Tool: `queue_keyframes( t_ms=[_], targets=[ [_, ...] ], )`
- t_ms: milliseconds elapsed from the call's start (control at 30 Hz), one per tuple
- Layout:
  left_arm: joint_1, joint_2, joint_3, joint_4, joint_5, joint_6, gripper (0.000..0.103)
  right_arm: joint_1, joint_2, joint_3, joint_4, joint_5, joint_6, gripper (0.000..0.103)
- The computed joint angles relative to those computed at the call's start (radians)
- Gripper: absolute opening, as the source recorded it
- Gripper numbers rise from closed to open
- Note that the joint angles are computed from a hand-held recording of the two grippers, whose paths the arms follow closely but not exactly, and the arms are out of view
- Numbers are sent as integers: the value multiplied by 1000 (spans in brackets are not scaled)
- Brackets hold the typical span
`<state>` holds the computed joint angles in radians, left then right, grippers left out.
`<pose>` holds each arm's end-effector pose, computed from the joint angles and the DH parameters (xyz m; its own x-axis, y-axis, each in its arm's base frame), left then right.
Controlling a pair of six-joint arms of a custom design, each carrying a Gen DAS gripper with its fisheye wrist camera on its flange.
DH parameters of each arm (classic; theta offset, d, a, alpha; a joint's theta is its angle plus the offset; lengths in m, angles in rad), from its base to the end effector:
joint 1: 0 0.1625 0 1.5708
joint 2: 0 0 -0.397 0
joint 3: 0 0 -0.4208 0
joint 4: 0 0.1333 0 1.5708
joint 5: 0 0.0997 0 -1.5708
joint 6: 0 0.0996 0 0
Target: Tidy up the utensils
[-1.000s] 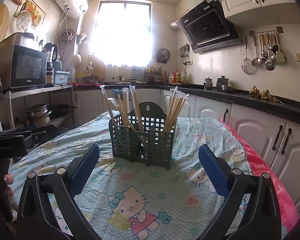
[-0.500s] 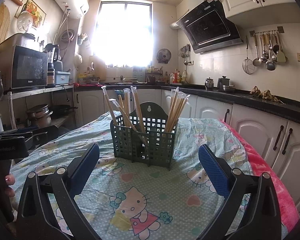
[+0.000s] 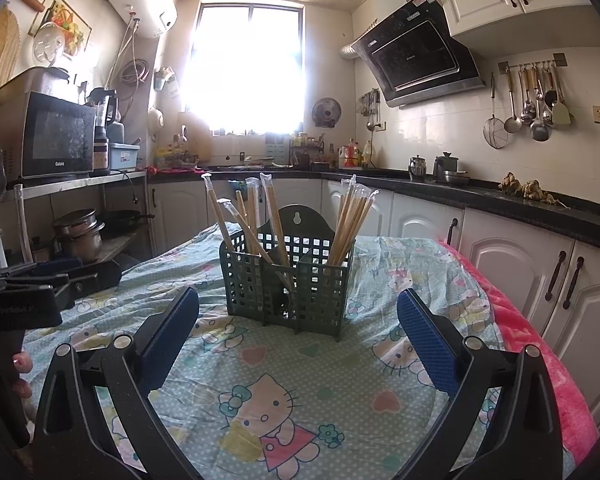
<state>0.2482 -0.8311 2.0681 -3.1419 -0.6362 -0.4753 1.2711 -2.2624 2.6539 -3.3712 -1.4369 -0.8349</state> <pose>-0.4507 -0.3344 0.0350 -0.7762 0.3483 -0.5256 0.6305 0.4403 -0.6393 0.0665 -0.2814 0.3902 -0.6970 -0.0022 0.7171 -0.6987 0.2269 -0.6784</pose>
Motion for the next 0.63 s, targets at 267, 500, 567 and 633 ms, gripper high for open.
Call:
queue_keyframes(
  t_ms=[267,500,567,633],
  targets=[
    [14,-10,-10,89,-1,-69,92,-12,5,-3,-10,-12,24,97],
    [55,-43,-20,189,6,-112,92,-28,36,-52,-3,-61,77,97],
    [109,-77,-52,353,1,-187,92,-16,82,-116,57,-143,106,97],
    [157,-98,-89,476,-5,-244,92,-4,123,-154,76,-211,113,97]
  ],
)
